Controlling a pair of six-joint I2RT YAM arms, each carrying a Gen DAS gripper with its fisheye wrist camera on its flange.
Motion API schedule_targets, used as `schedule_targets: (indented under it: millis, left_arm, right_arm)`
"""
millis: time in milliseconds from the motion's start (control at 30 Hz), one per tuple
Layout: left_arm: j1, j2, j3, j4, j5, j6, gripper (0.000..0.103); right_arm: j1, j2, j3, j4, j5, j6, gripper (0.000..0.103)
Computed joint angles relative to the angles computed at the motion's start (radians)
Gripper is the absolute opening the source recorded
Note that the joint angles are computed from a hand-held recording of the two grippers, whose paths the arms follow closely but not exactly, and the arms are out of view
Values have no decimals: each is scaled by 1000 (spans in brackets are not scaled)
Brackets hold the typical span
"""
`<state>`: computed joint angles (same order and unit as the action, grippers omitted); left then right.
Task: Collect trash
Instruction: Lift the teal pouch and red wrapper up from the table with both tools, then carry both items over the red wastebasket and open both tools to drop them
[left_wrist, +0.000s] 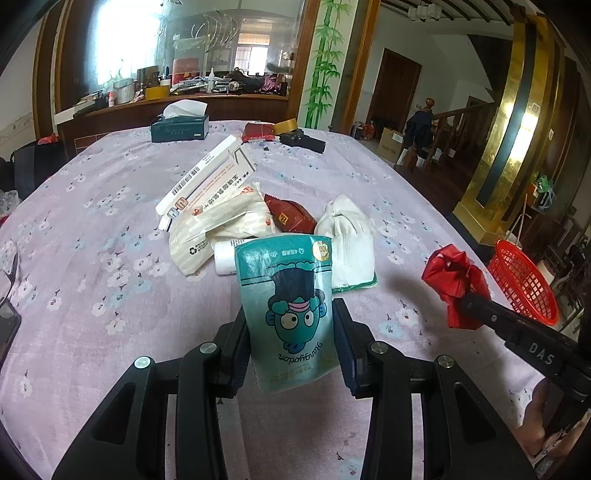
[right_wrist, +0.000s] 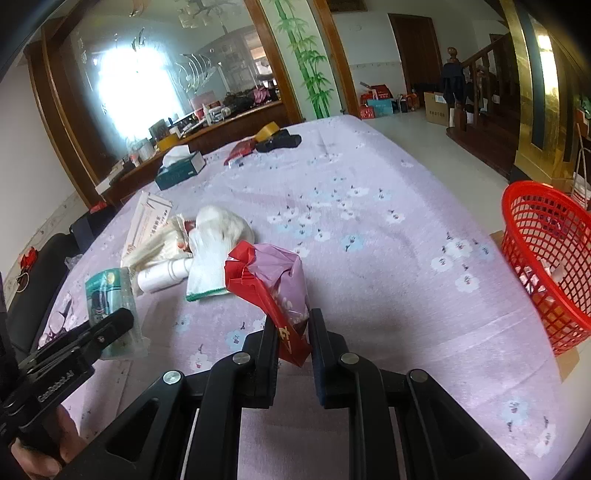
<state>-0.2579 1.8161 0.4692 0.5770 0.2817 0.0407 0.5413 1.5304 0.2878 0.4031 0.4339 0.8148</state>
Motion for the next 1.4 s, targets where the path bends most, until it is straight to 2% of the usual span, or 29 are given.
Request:
schedule_targets:
  millis: [533, 1400]
  left_arm:
    - [-47, -14, 4, -7, -17, -3, 39]
    - [-159, -44, 30, -47, -53, -15, 39]
  right_arm:
    - [-4, -239, -78, -129, 45, 23, 17]
    - [-76, -570, -170, -328, 32, 27, 17]
